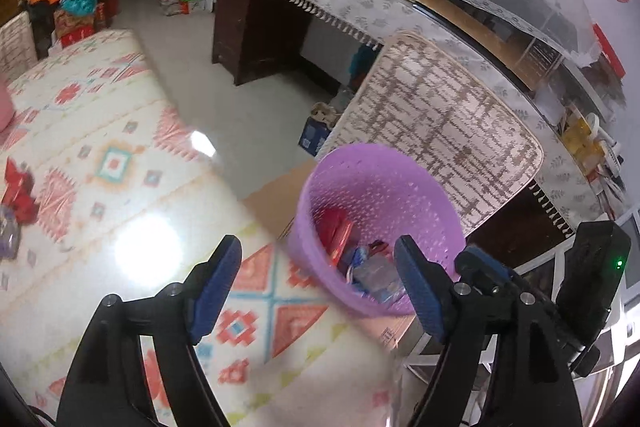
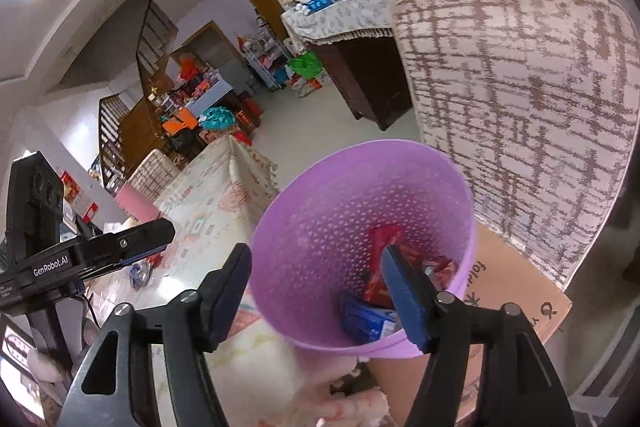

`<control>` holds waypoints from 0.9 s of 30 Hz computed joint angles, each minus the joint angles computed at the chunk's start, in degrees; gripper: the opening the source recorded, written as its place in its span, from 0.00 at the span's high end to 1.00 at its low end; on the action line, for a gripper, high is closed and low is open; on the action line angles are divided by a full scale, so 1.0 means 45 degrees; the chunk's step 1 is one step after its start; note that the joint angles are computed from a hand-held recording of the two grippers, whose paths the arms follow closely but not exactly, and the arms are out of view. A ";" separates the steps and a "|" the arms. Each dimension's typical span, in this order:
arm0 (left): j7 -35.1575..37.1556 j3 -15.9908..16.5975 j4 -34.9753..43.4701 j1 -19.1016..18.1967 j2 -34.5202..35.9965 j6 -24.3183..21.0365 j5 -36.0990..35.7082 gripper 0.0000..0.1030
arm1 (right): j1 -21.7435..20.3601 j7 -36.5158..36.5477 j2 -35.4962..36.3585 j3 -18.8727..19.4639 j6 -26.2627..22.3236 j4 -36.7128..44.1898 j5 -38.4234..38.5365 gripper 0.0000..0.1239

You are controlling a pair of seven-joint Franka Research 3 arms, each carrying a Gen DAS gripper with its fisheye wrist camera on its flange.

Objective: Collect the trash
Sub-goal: 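Drop the blue small box into the basket with the left tool while the right tool drops the grey packet, then grasp the clear plastic bag with the left tool while the right tool grasps the blue plastic bag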

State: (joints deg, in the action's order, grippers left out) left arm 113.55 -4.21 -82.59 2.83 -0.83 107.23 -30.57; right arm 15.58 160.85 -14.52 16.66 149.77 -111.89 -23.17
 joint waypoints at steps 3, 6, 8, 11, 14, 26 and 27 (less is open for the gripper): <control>0.0235 0.0328 -0.0588 0.0306 -0.0396 -0.0150 -0.0231 0.25 | -0.0060 0.0556 0.0370 0.0458 -0.0354 0.0525 -0.0994 0.34; 0.0364 0.0712 -0.1111 0.0623 -0.0751 -0.0295 -0.0274 0.25 | 0.0238 0.1081 0.0828 0.0586 -0.0461 0.1000 -0.1749 0.33; 0.0441 0.1037 -0.1344 0.0907 -0.0885 -0.0418 -0.0301 0.25 | 0.0678 0.0990 0.1306 0.0413 -0.0132 0.1342 -0.1638 0.33; 0.0357 0.1345 -0.1627 0.1324 -0.1021 0.0035 0.0159 0.25 | 0.1522 0.0272 0.2263 -0.0002 0.1123 0.1826 -0.0586 0.32; 0.0105 0.1725 -0.1388 0.1860 -0.0695 0.0152 0.0415 0.25 | 0.2333 -0.0973 0.3601 -0.0300 0.1953 0.2757 0.1028 0.32; -0.1606 0.1557 0.3439 0.4186 0.3476 0.0889 0.2233 0.25 | 0.4467 -0.3680 0.7252 -0.1274 0.2197 0.6552 0.3045 0.32; -0.1804 0.1427 0.4322 0.4331 0.4080 0.0646 0.2341 0.25 | 0.4586 -0.3865 0.7290 -0.1370 0.2179 0.6604 0.3180 0.32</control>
